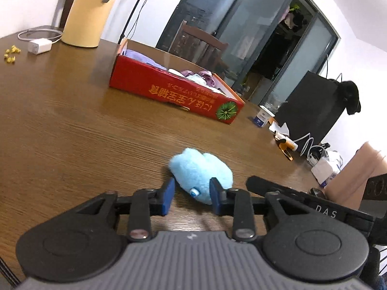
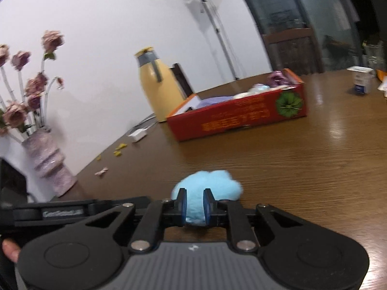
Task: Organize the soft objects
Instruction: 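Lift the blue plush into the box and open both grippers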
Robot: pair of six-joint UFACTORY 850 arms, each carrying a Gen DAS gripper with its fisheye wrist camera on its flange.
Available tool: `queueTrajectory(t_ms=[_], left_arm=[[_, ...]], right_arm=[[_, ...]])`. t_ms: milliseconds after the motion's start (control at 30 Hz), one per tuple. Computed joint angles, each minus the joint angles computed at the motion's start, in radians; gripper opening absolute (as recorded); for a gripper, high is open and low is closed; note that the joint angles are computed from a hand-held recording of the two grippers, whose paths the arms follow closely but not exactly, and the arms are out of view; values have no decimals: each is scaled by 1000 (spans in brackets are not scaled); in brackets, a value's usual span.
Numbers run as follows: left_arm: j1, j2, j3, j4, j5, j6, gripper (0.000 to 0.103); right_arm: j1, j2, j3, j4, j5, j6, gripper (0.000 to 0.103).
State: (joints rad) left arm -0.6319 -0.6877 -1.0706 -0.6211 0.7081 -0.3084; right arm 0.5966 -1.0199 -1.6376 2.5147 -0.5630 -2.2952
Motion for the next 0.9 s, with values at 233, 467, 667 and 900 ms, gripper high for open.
queueTrajectory(t_ms=[233, 467, 667, 900], left_arm=[[26, -42, -62, -24, -24, 42, 49], [79, -85, -131, 104, -84, -36, 49], [96, -125, -180, 172, -121, -72, 42], [104, -131, -165, 240, -88, -193, 41]], right_arm=[[-7, -38, -41, -3, 15, 52, 46], [-3, -109, -154, -101, 49, 195, 45], [-15, -170, -246, -215, 48, 378, 42], [-27, -207, -306, -322, 27, 509, 41]])
